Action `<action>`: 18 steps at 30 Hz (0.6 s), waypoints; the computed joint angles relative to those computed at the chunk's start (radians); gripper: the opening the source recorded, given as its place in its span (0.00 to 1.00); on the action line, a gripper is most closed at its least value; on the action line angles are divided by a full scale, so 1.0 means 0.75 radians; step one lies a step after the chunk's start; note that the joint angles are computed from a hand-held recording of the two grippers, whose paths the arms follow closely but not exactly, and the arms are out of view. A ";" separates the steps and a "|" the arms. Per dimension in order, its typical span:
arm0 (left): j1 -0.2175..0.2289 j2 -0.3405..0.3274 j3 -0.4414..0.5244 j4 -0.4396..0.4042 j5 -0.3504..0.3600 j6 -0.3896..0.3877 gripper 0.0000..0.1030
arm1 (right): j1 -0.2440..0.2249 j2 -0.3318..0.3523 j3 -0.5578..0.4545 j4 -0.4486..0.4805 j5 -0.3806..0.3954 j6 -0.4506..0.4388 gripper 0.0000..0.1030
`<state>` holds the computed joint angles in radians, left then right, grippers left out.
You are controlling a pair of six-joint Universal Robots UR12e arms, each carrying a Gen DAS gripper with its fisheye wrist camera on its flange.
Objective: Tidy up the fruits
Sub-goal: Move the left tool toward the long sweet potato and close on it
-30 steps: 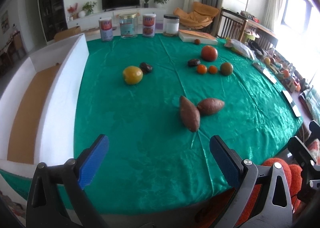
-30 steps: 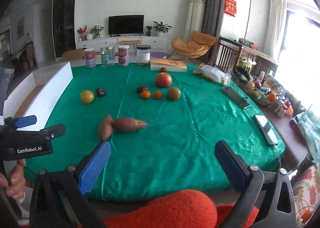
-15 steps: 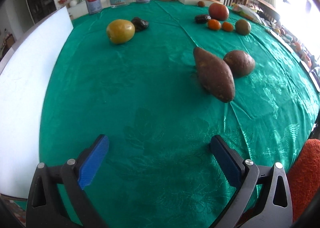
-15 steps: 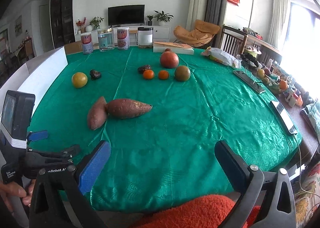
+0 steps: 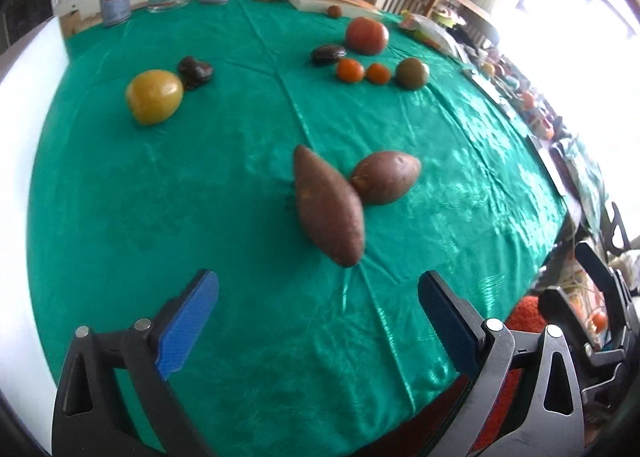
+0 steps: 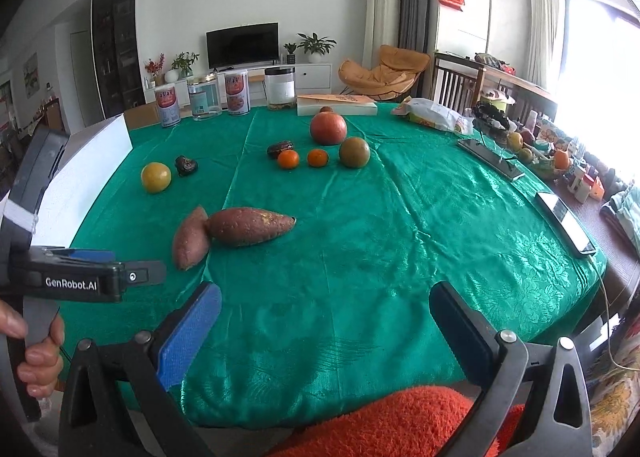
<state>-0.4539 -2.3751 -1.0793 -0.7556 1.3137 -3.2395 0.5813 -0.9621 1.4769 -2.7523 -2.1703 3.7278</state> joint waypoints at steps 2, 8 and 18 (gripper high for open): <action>-0.008 -0.053 0.098 -0.075 -0.012 0.038 0.97 | -0.001 -0.002 0.004 -0.004 0.004 0.006 1.00; -0.023 -0.161 0.278 -0.229 0.050 0.046 0.96 | -0.002 -0.011 0.026 -0.040 0.002 0.035 1.00; -0.027 -0.173 0.300 -0.224 0.108 0.075 0.66 | -0.008 -0.012 0.029 -0.041 0.016 0.051 1.00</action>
